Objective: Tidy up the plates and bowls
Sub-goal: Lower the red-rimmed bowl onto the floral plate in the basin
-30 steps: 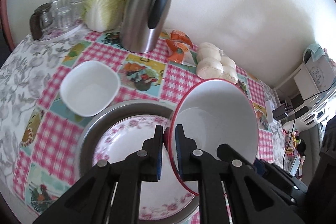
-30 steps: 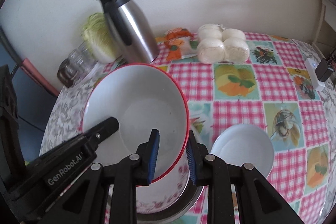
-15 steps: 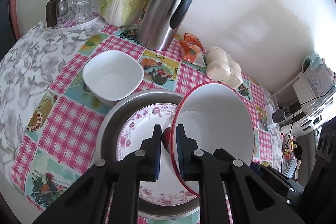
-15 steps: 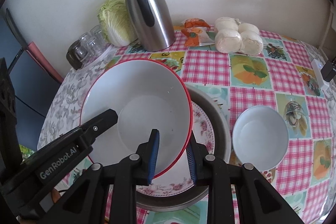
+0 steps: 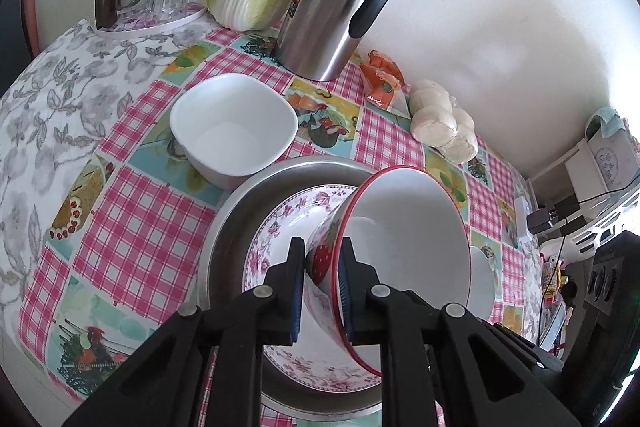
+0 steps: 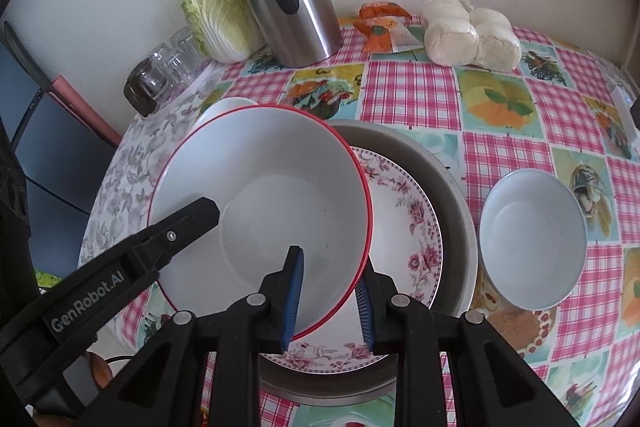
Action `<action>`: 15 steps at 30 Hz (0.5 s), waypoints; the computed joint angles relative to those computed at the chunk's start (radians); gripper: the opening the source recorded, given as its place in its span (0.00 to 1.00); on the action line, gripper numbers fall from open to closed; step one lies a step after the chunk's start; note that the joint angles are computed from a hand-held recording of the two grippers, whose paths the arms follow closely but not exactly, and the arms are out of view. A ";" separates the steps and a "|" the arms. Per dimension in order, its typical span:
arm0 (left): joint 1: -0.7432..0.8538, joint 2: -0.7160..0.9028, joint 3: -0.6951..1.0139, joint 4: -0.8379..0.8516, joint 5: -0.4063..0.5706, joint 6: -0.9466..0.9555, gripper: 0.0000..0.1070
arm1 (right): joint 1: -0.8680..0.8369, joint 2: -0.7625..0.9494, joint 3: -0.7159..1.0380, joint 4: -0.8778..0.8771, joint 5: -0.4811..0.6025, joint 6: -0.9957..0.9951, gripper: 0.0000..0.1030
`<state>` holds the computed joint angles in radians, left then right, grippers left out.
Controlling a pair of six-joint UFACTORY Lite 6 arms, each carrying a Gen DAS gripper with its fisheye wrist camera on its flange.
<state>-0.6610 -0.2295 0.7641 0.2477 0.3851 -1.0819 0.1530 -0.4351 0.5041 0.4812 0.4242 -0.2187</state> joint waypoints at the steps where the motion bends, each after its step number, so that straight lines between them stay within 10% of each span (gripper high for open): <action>1: -0.001 0.005 0.002 -0.003 0.000 0.002 0.14 | 0.001 0.008 0.000 0.001 -0.004 -0.001 0.26; 15: 0.017 0.123 0.051 -0.132 -0.019 0.137 0.14 | -0.068 0.113 0.001 0.154 -0.021 -0.177 0.26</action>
